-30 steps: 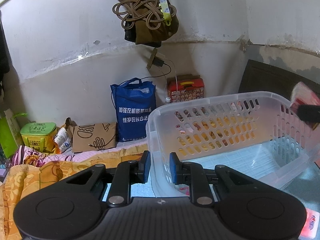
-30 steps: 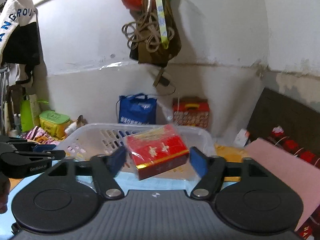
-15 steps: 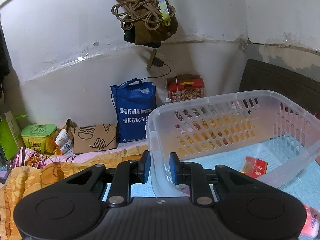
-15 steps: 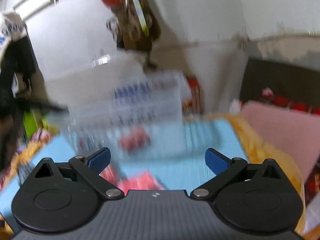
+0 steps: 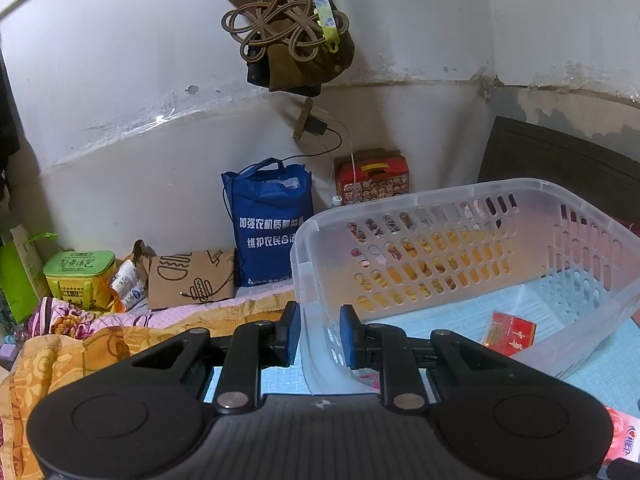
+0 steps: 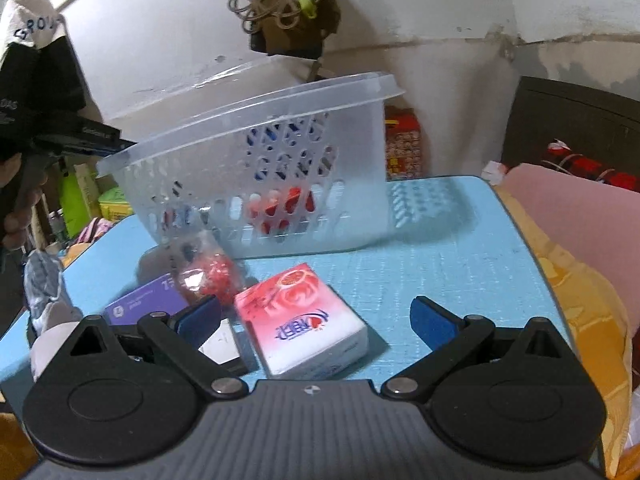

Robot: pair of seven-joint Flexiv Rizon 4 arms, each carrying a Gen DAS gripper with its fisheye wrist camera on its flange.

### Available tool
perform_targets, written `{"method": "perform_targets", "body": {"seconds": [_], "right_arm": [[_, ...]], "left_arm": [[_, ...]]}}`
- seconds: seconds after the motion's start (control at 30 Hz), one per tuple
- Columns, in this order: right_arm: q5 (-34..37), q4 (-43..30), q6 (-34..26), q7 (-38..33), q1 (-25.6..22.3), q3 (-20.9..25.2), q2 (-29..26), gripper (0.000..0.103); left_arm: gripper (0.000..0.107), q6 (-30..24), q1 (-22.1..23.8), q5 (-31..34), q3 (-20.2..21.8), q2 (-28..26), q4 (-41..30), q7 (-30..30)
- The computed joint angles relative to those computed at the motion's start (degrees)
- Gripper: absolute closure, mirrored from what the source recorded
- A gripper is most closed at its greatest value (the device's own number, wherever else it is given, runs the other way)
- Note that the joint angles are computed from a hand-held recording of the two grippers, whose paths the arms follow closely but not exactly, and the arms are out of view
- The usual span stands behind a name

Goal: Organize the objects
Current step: 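Grasp the pink tissue pack with the right tool, then lift the tissue pack over the basket and open the right tool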

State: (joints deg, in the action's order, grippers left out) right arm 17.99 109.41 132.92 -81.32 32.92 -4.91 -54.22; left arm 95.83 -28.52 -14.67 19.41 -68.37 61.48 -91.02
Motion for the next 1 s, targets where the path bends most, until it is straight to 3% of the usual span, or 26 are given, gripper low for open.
{"method": "perform_targets", "body": {"seconds": [0.07, 0.17, 0.33, 0.43, 0.57, 0.77, 1.0], "right_arm": [[0.5, -0.2, -2.6, -0.5, 0.9, -1.0, 0.5, 0.001], [-2.0, -0.1, -4.7, -0.6, 0.3, -0.7, 0.7, 0.016], [-2.2, 0.0, -5.8, -0.6, 1.4, -1.8, 0.9, 0.019], [-0.9, -0.3, -5.1, 0.4, 1.6, -1.9, 0.6, 0.034], [0.0, -0.8, -3.9, 2.3, 0.6, -1.2, 0.1, 0.034], [5.3, -1.4, -9.1, -1.4, 9.3, -9.7, -0.7, 0.033], [6.2, -1.2, 1.2, -0.2, 5.0, -4.3, -2.0, 0.034]], "left_arm": [[0.083, 0.4, 0.0, 0.1, -0.2, 0.1, 0.5, -0.1], [0.083, 0.5, -0.1, -0.1, 0.0, 0.1, 0.6, 0.0], [0.083, 0.8, 0.2, -0.2, -0.7, 0.2, 0.8, 0.6], [0.083, 1.0, 0.2, -0.3, -0.7, 0.2, 1.0, 0.9], [0.083, 1.1, 0.0, -0.7, -0.7, 0.2, 1.1, 1.2], [0.083, 1.2, -0.1, -1.0, -0.8, 0.3, 1.4, 1.5], [0.083, 1.0, -0.3, -1.4, -0.5, 0.2, 1.2, 1.6]]}}
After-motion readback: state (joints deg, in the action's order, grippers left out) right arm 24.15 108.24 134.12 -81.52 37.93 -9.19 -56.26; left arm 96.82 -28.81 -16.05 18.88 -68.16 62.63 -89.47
